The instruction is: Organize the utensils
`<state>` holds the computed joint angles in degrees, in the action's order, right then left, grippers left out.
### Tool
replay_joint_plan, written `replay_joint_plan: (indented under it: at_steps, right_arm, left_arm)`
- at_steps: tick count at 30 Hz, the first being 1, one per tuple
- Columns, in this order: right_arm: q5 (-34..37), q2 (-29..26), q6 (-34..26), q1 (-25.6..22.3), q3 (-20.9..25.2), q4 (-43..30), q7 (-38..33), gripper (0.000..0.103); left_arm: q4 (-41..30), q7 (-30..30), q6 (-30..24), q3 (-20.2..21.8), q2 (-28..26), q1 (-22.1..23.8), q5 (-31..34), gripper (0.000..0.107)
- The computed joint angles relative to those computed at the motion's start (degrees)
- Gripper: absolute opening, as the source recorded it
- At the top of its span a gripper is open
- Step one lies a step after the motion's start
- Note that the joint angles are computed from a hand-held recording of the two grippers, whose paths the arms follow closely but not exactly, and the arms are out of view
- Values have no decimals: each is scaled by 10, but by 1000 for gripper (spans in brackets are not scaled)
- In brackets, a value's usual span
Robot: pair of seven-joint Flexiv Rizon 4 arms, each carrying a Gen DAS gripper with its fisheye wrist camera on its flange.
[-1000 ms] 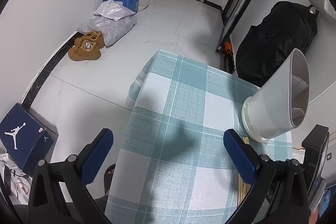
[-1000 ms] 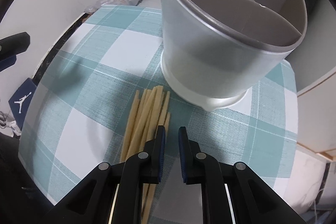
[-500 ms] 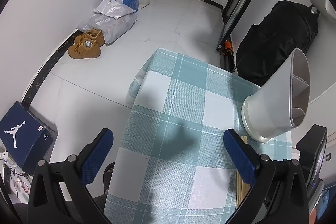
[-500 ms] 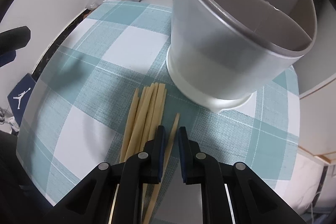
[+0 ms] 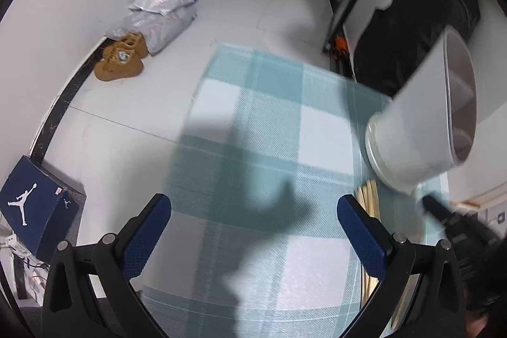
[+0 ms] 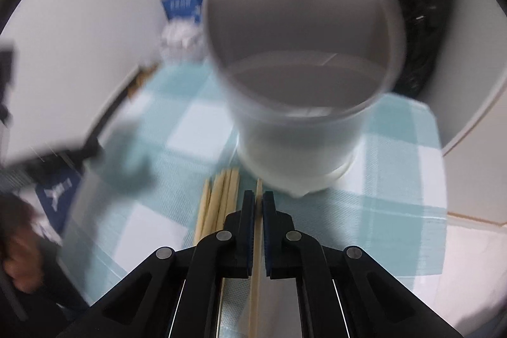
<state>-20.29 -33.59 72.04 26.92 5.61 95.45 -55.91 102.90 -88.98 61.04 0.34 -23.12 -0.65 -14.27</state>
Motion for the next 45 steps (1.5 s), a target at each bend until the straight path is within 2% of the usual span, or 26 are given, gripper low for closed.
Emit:
replay_joint_plan:
  at_steps: [2,5,9,11,14,16,17,19,21,23,25,26,29,32,34,42,45]
  right_arm:
    - [18,19,64,-14,0,30,11,4]
    - [64,32,137,-58,39,55,-5,4]
    - [109,39,207,-111,88,83,-25,4]
    - [121,38,222,-118,95,87,-19,4]
    - [139,24,228,-174,156,79,-24,4]
    - [143,20,234,-189,174,76,-25,4]
    - [143,14,240,-201,184,74,-30,4]
    - [138,17,246,-191,168,78,-27,4]
    - [133,19,249,-193,167,81,-28,4]
    - [129,20,254,-200,173,86,-29,4]
    - [126,24,255,-204,175,92,-27,4]
    - [125,25,257,-207,178,95,-25,4]
    - [122,22,260,-221,190,96,-21,4]
    - [118,19,261,-232,201,96,-16,4]
    - [114,19,262,-235,204,96,-14,4]
    - [99,17,269,-235,205,97,-10,4]
    - [95,16,267,-234,204,97,-7,4]
  left_arm:
    - [-8,7,-14,-3,-5,-7,11,102]
    - [-16,17,-37,-5,-7,-17,25,102]
    - [-6,58,-60,-32,-1,-9,-18,102]
    - [-7,71,-67,-35,-1,-14,-24,102]
    - [-18,73,-79,-32,-8,-28,-16,102]
    - [-22,70,-81,-31,-12,-33,-16,101]
    - [-25,68,-84,-30,-14,-34,-15,96]
    - [-37,62,-95,-24,-18,-40,-3,84]
    - [-46,48,-104,-17,-24,-49,15,62]
    - [-48,48,-110,-20,-26,-47,13,54]
    - [-44,51,-101,-23,-24,-47,11,37]
    - [-44,54,-104,-24,-23,-46,9,25]
    - [-37,53,-96,-24,-20,-48,9,12]
    - [-23,65,-86,-33,-14,-39,-13,9]
    - [-10,86,-89,-49,-10,-22,-57,5]
    - [10,125,-86,-62,-1,-3,-146,5]
    - [7,130,-121,-62,-6,7,-172,5]
